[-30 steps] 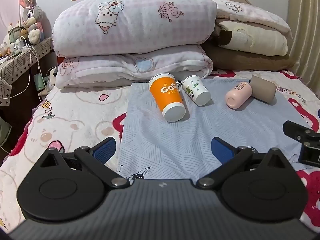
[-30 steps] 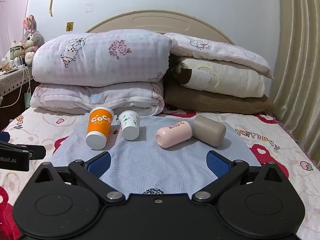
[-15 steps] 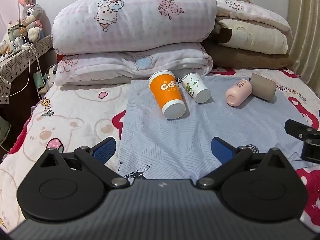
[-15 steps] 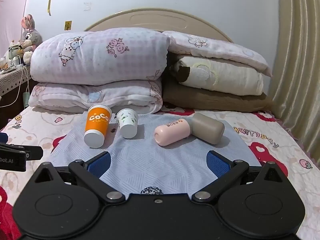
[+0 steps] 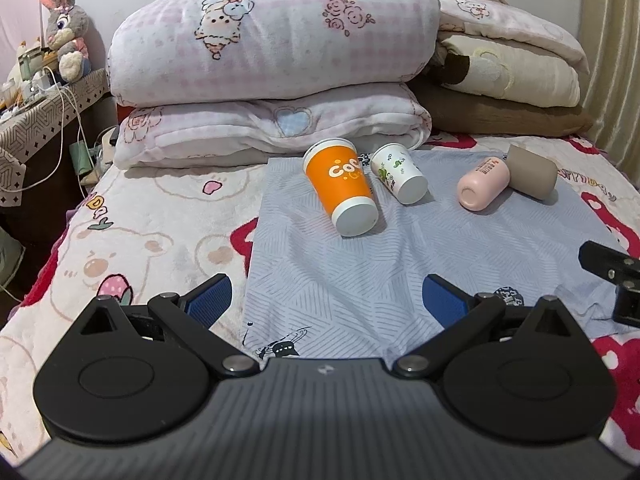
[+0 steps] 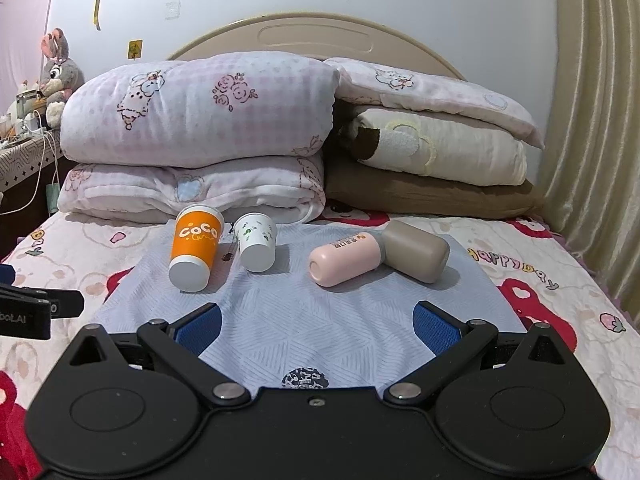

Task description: Flip cup upright

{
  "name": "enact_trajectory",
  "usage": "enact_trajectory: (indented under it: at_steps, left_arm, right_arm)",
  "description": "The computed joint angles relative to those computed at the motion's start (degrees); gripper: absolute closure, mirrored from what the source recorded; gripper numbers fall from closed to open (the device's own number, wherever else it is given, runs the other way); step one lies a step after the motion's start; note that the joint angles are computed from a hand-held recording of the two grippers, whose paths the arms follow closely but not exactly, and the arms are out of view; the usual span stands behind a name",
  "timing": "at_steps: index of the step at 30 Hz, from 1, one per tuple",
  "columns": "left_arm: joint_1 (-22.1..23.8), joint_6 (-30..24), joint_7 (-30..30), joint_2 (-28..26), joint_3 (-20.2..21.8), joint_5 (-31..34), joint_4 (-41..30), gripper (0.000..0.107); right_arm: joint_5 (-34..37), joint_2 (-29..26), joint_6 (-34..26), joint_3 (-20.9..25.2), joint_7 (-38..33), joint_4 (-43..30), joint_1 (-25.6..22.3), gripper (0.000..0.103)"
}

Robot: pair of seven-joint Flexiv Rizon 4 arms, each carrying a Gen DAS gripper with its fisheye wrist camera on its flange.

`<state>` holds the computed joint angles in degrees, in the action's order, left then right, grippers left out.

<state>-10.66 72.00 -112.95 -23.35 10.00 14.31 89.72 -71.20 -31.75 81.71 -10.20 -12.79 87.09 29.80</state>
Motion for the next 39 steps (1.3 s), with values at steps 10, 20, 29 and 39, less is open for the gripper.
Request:
enact_trajectory:
  at_steps: [10, 20, 29, 39]
  left_arm:
    - [0.24, -0.16, 0.75, 0.47, -0.31, -0.52, 0.29, 0.004]
    - [0.51, 0.01, 1.14, 0.48, -0.64, -0.91, 0.30, 0.004]
    - [0.44, -0.02, 0.70, 0.74, -0.53, -0.91, 0.67, 0.004]
    - [0.75, 0.07, 1.01, 0.97, -0.76, -1.14, 1.02, 0.004]
  right_arm:
    - [0.09, 0.26, -0.40, 0.39, -0.37, 0.18, -0.11, 0.000]
    - [0.86, 0.45, -0.54, 0.60, -1.48, 0.21, 0.11, 0.000]
    - [0.93, 0.52, -0.45, 0.61, -1.89, 0.02, 0.36, 0.000]
    - [1.42, 0.52, -0.34, 0.65, -2.63, 0.11, 0.48, 0.000]
